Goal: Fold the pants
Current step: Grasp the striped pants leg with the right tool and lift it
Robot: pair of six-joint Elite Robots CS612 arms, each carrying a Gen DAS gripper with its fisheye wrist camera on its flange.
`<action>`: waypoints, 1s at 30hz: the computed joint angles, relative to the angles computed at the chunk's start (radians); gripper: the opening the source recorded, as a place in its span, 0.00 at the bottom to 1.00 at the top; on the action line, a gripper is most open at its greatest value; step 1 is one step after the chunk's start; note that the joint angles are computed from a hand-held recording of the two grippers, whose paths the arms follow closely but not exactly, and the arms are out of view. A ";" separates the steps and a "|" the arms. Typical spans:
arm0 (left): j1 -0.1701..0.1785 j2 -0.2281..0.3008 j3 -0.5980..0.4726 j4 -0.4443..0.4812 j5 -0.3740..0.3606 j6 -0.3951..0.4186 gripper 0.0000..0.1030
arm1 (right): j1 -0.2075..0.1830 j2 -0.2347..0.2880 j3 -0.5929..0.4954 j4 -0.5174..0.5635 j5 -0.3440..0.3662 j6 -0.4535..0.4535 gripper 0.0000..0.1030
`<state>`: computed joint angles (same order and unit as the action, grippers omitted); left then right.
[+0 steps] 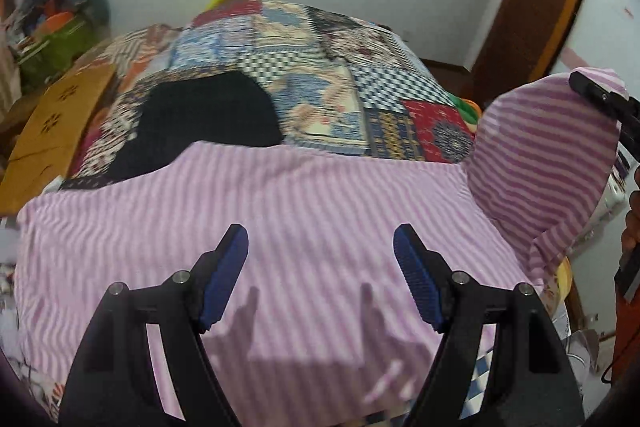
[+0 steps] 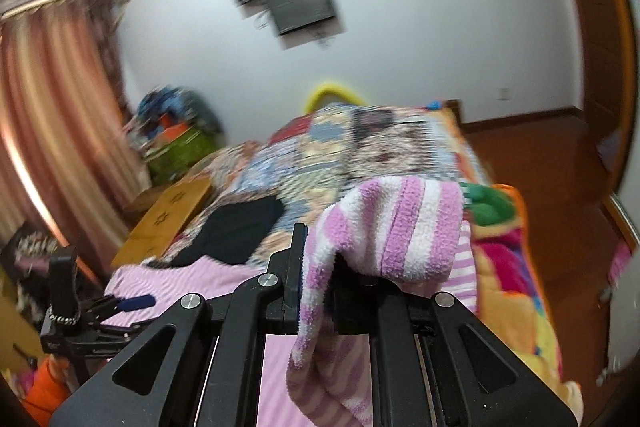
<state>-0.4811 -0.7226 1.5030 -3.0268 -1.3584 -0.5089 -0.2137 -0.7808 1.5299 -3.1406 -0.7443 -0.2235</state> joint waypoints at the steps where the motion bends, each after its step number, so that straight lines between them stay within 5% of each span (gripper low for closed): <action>1: 0.004 -0.005 0.013 -0.009 0.006 -0.013 0.73 | 0.012 -0.003 -0.002 0.032 0.004 -0.036 0.08; 7: 0.029 -0.024 0.076 -0.050 0.015 -0.108 0.73 | 0.077 -0.020 0.003 0.348 0.001 -0.344 0.08; 13: 0.038 -0.023 0.100 -0.046 -0.002 -0.141 0.73 | 0.116 -0.024 0.015 0.618 -0.127 -0.600 0.08; 20: 0.032 -0.002 0.072 -0.022 -0.029 -0.119 0.73 | 0.116 -0.026 0.010 0.698 -0.168 -0.636 0.14; 24: 0.026 0.007 0.046 0.000 -0.030 -0.091 0.73 | 0.098 -0.053 0.026 0.756 -0.155 -0.667 0.27; 30: 0.022 0.030 -0.009 0.041 -0.031 -0.035 0.73 | 0.070 -0.063 0.044 0.630 -0.180 -0.638 0.37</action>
<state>-0.4589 -0.6928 1.4939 -2.9857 -1.3897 -0.5437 -0.1435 -0.8439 1.5739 -2.5109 -0.9240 -0.8610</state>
